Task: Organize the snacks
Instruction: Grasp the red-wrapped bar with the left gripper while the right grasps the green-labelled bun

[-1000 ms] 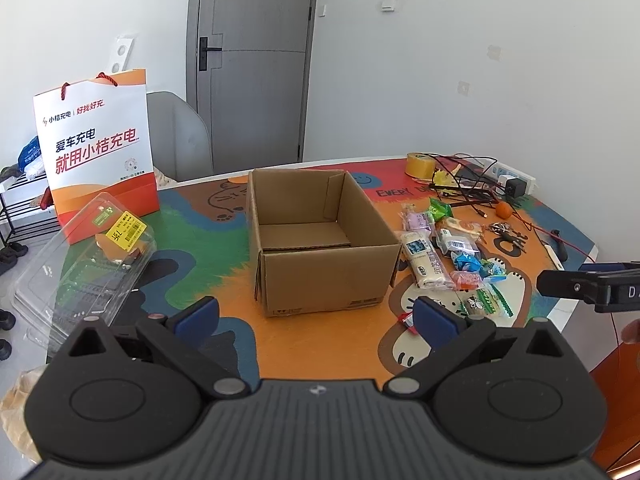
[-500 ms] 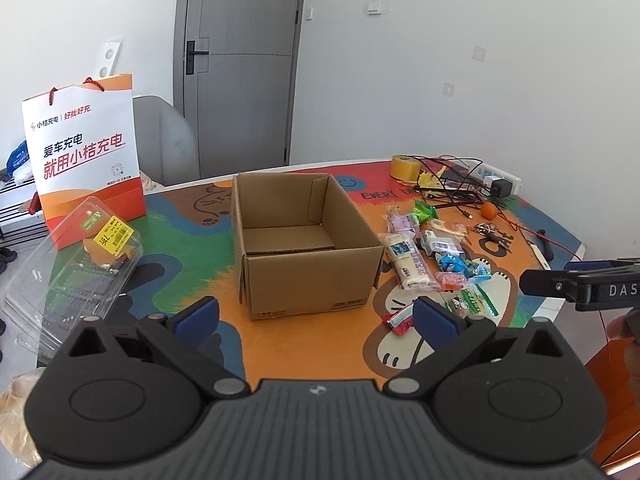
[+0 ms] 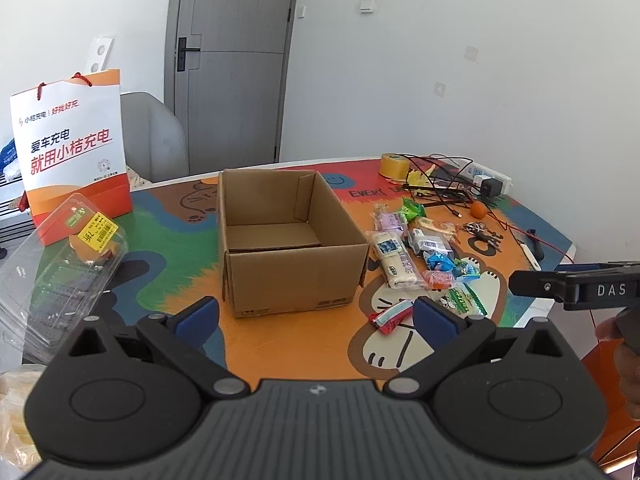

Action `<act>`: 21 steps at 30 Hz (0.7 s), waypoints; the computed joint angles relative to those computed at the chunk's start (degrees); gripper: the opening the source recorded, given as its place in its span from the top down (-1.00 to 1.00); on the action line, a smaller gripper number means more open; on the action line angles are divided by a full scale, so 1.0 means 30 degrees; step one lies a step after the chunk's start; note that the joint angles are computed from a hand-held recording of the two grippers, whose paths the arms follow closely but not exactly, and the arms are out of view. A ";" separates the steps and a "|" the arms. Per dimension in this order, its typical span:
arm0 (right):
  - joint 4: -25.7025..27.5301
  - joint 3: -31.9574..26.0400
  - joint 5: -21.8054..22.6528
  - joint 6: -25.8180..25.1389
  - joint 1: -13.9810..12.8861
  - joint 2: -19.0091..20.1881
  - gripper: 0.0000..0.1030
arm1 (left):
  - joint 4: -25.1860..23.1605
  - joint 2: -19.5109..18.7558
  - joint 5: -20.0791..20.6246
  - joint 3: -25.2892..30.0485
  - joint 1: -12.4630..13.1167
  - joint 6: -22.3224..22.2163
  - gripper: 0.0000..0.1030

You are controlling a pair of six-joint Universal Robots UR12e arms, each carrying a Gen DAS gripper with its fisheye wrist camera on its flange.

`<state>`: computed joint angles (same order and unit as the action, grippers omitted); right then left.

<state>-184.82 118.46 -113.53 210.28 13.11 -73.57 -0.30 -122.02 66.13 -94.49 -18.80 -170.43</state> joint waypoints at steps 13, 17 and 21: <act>0.0153 0.0181 -0.0050 0.0066 -0.0406 0.0387 -1.00 | 0.0851 -0.0838 0.0717 0.0658 -0.0695 -0.0573 -0.98; 0.0160 0.0351 0.0368 0.0277 -0.0706 0.0453 -1.00 | 0.0231 -0.1233 0.0532 0.1174 -0.0918 -0.0551 -0.98; 0.0124 0.0488 0.0547 0.0286 -0.0977 0.0636 -1.00 | -0.0142 -0.1661 0.0580 0.1653 -0.1181 -0.0566 -0.97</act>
<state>-184.45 119.93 -111.89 211.14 10.18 -71.66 -0.73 -127.00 67.87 -89.53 -22.34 -172.13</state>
